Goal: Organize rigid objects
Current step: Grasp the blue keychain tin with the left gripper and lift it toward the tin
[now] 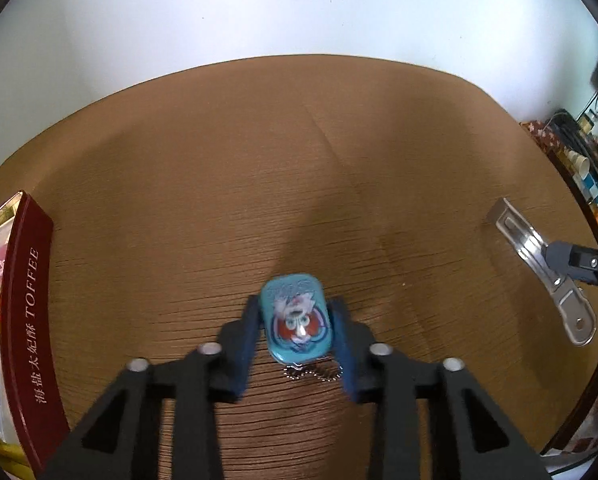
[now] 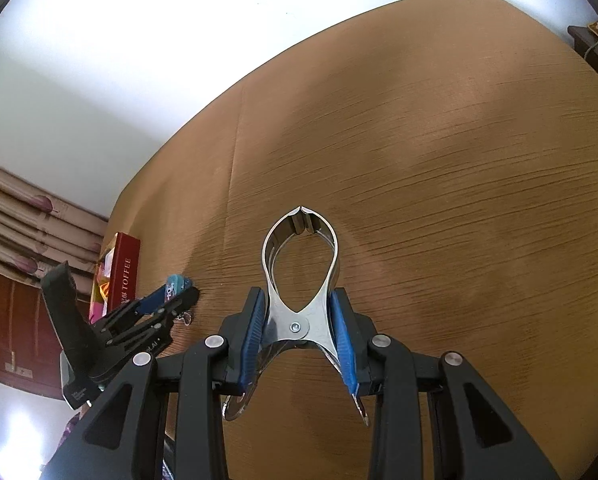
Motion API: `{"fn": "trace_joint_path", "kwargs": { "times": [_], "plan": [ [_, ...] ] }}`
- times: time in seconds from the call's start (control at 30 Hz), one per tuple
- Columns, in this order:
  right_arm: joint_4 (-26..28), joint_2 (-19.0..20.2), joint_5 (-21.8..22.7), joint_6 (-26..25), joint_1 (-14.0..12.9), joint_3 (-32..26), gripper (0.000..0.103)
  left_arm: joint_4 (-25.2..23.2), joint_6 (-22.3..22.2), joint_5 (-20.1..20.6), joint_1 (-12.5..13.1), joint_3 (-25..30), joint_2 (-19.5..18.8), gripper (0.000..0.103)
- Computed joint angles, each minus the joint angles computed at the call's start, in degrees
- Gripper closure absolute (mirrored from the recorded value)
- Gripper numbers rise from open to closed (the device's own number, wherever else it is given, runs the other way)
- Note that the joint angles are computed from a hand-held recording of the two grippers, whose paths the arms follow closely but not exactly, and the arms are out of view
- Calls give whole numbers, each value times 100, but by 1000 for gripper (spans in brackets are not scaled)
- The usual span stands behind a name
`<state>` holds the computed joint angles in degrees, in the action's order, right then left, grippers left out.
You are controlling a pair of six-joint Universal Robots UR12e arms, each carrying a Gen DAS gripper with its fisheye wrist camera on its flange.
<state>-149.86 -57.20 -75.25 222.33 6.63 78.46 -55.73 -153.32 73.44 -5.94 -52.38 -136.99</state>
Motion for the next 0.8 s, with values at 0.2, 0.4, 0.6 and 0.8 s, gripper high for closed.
{"fn": "trace_joint_path", "kwargs": {
  "times": [0.2,0.4,0.6,0.8],
  "plan": [
    [-42,-34,85,-17,-19,59,72,165,-145,-215,82,-173,89,72],
    [-45,-61,91,-72,8,48,72,323,-345,-483,226,-436,337,72],
    [16,-72,86,-174,87,-54,72,468,-727,-722,625,-647,639,72],
    [120,-11,131,-271,196,-267,72,446,-959,-26,1010,-531,673,72]
  ]
}}
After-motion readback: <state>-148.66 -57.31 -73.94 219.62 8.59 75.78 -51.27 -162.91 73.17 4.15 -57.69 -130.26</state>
